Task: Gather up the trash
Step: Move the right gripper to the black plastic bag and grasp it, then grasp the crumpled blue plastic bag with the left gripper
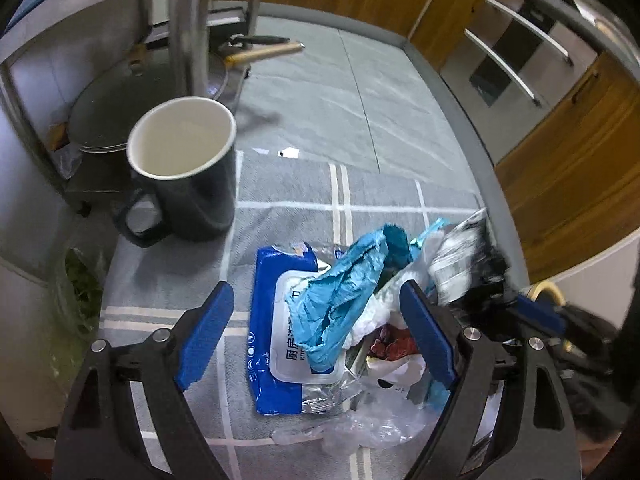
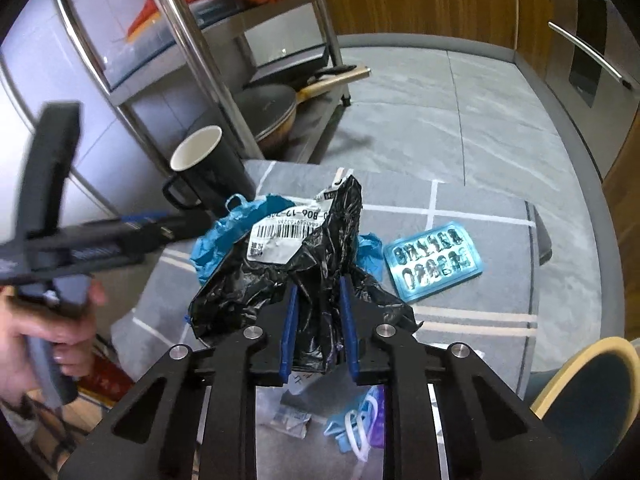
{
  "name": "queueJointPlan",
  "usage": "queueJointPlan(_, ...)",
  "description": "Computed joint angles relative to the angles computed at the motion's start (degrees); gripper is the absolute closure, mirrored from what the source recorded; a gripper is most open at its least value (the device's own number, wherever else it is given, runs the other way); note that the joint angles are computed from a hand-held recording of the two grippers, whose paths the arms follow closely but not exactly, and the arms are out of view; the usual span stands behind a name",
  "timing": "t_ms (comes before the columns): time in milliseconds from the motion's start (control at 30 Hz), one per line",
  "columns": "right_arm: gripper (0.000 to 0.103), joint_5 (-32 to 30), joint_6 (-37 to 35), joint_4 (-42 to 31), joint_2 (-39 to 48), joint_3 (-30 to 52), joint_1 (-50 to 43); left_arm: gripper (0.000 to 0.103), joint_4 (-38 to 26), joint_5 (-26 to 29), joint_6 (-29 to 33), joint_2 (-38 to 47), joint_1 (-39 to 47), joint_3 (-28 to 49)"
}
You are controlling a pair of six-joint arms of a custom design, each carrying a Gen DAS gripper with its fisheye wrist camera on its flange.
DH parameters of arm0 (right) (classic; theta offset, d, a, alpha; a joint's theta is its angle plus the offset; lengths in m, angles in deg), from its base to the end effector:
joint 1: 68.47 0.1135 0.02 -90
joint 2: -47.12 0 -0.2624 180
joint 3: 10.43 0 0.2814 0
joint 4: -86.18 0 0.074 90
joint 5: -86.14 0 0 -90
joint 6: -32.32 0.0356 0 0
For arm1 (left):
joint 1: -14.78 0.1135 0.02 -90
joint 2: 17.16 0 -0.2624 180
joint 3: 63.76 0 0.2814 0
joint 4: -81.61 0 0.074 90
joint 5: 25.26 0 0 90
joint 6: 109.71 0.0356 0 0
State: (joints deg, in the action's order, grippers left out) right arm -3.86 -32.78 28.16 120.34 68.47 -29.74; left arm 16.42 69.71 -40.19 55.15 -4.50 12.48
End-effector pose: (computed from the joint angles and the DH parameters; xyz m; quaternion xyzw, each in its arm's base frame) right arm 0.2272 0.1822 0.3058 -0.1140 0.9396 0.1702 0.2743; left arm 0.2573 -0.0933 0.2868 0.0006 0.9679 -0.1238 0.2189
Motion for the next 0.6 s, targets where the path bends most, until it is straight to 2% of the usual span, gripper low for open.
queueJointPlan(267, 0.085, -2.7, 2.4, 0.4, -7.4, -2.3, -3.3, 0.02, 1.0, -2.7, 2.0, 3.0, -1.9, -1.4)
queueJointPlan(333, 0.085, -3.4, 3.2, 0.5, -9.5, -2.8, -4.2, 0.022, 1.8, -2.5, 2.7, 3.0, -2.0, -2.0)
queueJointPlan(400, 0.085, -3.6, 3.7, 0.4, -11.0, -3.1, -4.7, 0.04, 1.9, -2.3, 3.7, 3.3, -2.5, -2.1)
queueJointPlan(433, 0.085, -3.5, 4.0, 0.2, -12.0, -3.2, -4.9, 0.045, 1.8, -1.7, 4.1, 3.6, -2.8, -2.1)
queueJointPlan(500, 0.085, -3.3, 4.3, -0.3, -13.9, -3.4, -5.2, 0.068, 1.5, -1.7, 4.8, 3.6, -3.7, -1.9)
queueJointPlan(600, 0.085, -2.7, 4.7, -1.1, -16.3, -4.1, -5.1, 0.088, 1.2, -2.6, 5.4, 3.0, -4.6, -1.8)
